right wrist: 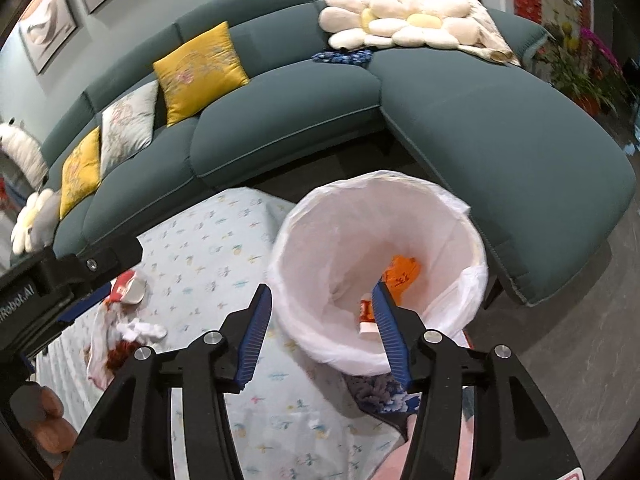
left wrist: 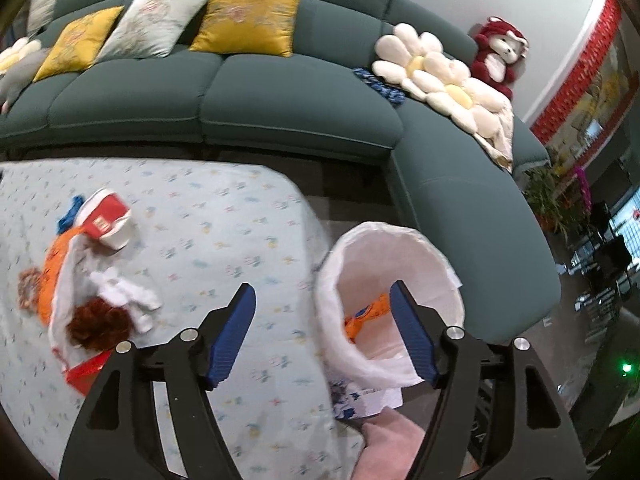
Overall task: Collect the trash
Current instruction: 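Move both tools back to the table and grasp the red box with the left tool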
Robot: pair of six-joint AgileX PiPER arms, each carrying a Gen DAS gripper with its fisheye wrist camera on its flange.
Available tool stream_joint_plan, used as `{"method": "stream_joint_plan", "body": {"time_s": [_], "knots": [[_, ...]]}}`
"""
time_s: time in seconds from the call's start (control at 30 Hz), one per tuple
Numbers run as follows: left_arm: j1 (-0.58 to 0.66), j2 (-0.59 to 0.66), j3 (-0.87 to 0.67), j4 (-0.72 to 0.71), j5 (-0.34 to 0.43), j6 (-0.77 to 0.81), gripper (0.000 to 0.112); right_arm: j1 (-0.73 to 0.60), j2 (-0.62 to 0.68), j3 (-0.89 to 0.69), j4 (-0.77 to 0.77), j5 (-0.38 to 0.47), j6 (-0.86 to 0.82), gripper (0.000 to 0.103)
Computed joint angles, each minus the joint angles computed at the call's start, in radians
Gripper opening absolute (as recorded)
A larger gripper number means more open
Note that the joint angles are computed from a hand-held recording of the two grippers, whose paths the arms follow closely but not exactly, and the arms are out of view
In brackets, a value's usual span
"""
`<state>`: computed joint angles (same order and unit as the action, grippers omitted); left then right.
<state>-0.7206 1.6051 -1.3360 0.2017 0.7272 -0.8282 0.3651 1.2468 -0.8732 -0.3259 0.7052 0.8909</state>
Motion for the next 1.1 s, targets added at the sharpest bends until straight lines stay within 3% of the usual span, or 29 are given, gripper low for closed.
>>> {"method": "stream_joint_plan", "body": {"time_s": [0.27, 0.63, 0.83, 1.1], "knots": [[0.091, -0.176, 0.232, 0.055, -0.002, -0.089, 0.085, 0.228, 0.057, -0.048, -0.101, 0.059, 0.167, 0.057], [0.311, -0.374, 0.542, -0.022, -0.035, -0.028, 0.088, 0.429, 0.171, -0.128, -0.152, 0.091, 0.286, 0.062], [0.414, -0.394, 0.647, -0.091, -0.075, 0.056, 0.088, 0.470, 0.253, -0.161, -0.132, 0.063, 0.292, 0.062], [0.438, -0.313, 0.706, -0.107, -0.163, 0.086, 0.088, 0.473, 0.355, -0.208, -0.094, 0.025, 0.253, 0.062]]}}
